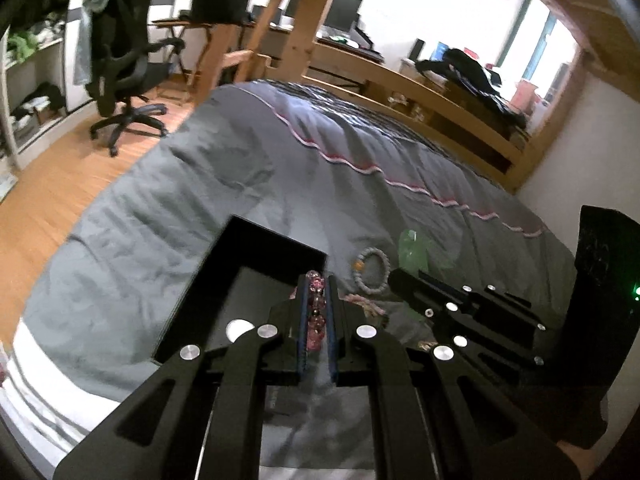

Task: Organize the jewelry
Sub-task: 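Carry the bangle and pink bracelet into the black box while both tools open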

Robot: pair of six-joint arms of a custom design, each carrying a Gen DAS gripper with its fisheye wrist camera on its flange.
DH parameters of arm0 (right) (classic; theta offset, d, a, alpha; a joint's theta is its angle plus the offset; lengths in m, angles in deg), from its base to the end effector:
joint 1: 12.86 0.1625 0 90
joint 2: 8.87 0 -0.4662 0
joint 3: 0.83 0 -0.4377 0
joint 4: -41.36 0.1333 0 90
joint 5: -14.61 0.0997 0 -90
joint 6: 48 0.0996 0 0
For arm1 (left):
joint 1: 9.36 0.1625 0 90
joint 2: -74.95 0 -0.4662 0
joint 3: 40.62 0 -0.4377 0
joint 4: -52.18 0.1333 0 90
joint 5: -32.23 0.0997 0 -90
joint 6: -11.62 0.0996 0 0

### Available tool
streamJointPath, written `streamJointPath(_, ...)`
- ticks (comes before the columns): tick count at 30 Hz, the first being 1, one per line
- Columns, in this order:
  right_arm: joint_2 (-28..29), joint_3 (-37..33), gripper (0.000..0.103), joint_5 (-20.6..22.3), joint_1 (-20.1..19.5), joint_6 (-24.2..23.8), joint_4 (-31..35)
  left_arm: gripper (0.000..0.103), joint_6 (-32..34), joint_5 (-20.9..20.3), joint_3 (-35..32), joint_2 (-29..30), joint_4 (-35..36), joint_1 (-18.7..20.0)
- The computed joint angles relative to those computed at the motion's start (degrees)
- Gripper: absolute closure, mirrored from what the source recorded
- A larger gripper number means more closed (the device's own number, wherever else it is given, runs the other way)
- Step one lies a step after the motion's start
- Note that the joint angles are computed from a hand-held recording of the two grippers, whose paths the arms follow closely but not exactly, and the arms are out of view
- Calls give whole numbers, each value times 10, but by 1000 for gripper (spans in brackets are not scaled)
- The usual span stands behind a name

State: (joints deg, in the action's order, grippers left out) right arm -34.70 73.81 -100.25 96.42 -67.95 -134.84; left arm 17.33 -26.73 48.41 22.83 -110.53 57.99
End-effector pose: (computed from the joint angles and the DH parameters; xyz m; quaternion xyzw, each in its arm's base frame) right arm 0.3643 -0.7646 0.0250 0.2455 -0.8945 0.3118 0.2057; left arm -0.1250 -0.7790 0.2567 0.1449 0.9091 -0.3304 0.2082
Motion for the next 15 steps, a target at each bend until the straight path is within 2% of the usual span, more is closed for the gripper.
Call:
streamJointPath(4, 18, -28, 94, 26, 2, 5, 22, 96, -19, 17, -6, -2, -4, 6)
streamJointPath(7, 33, -48, 94, 53, -2, 17, 43, 96, -37, 14, -14, -2, 9, 15)
streamJointPath(15, 67, -79, 94, 71, -8, 24, 89, 96, -67, 32, -31, 4, 40, 27)
